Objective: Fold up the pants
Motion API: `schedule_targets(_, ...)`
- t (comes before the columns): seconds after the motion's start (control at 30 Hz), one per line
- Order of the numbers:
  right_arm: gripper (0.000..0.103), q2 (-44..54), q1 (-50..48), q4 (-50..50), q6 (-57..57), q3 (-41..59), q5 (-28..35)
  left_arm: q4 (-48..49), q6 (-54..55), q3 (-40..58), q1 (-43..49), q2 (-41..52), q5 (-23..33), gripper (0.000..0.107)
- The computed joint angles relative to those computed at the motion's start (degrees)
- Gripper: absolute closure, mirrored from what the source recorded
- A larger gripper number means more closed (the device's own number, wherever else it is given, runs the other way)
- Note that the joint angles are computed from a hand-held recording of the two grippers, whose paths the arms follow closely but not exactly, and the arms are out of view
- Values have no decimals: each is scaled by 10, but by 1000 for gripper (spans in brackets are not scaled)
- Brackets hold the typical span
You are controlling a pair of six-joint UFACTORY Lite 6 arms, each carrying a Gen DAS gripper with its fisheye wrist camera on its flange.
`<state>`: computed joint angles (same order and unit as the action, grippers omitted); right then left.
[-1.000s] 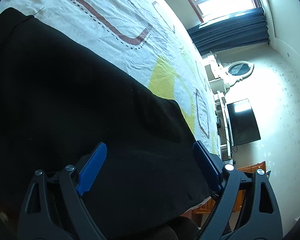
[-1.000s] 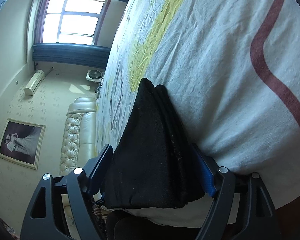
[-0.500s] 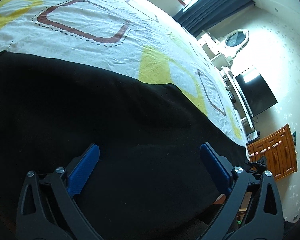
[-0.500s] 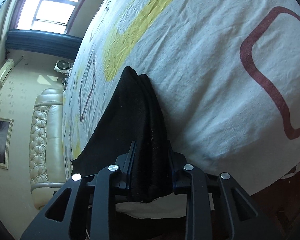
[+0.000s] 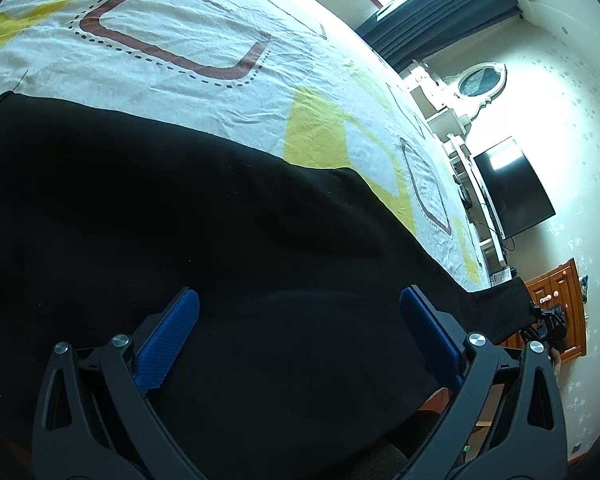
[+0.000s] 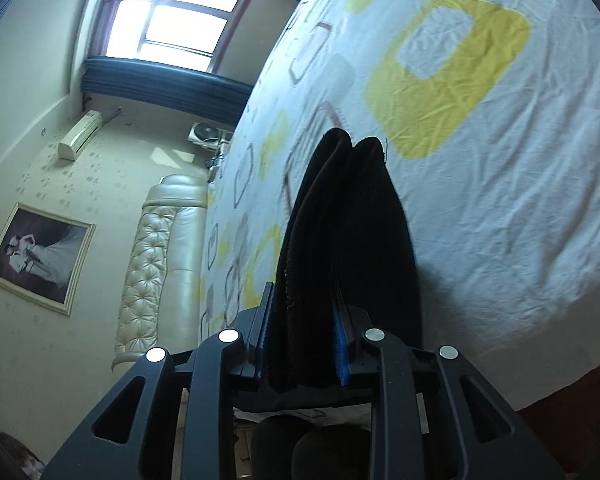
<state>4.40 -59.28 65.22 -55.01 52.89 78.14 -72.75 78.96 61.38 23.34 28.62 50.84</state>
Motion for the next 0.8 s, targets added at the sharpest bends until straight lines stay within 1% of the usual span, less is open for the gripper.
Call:
schedule_targets(0.07,77,-37,29,11,7,-15,3,1,-5,5,3,4,5,6)
schedule_targets(0.1,81,-58,58,25,16,-25,-3,1,-5,6,3,6,6,6)
schedule_targets(0.13,81,-68,64,24,13,-35,1,0,-4,6,3,7,6,6)
schedule_targets(0.17,82,-85,95,36,20,-46,-10,1,-4,6,2,6,4,6)
schedule_targets(0.23,83,-114,167,60,35,-70,-46,0,-6,5,1,4,2,6)
schedule_targets(0.33,83,-128,295,101,49,-96,-121,-2,-7,3,0,2,0,6)
schedule_targets(0.5,84,-70,482,191,12,-121,-239,-5,-10,2,-1,2,-3,6)
schedule_targets(0.67,84,20,629,301,-48,-100,-329,-6,-15,3,-3,2,-5,6)
schedule_targets(0.77,84,60,703,321,-51,-70,-395,-6,-17,4,-3,2,-5,6)
schedule_targets(0.8,87,70,727,323,-53,-61,-418,-6,-17,5,-3,3,-4,6)
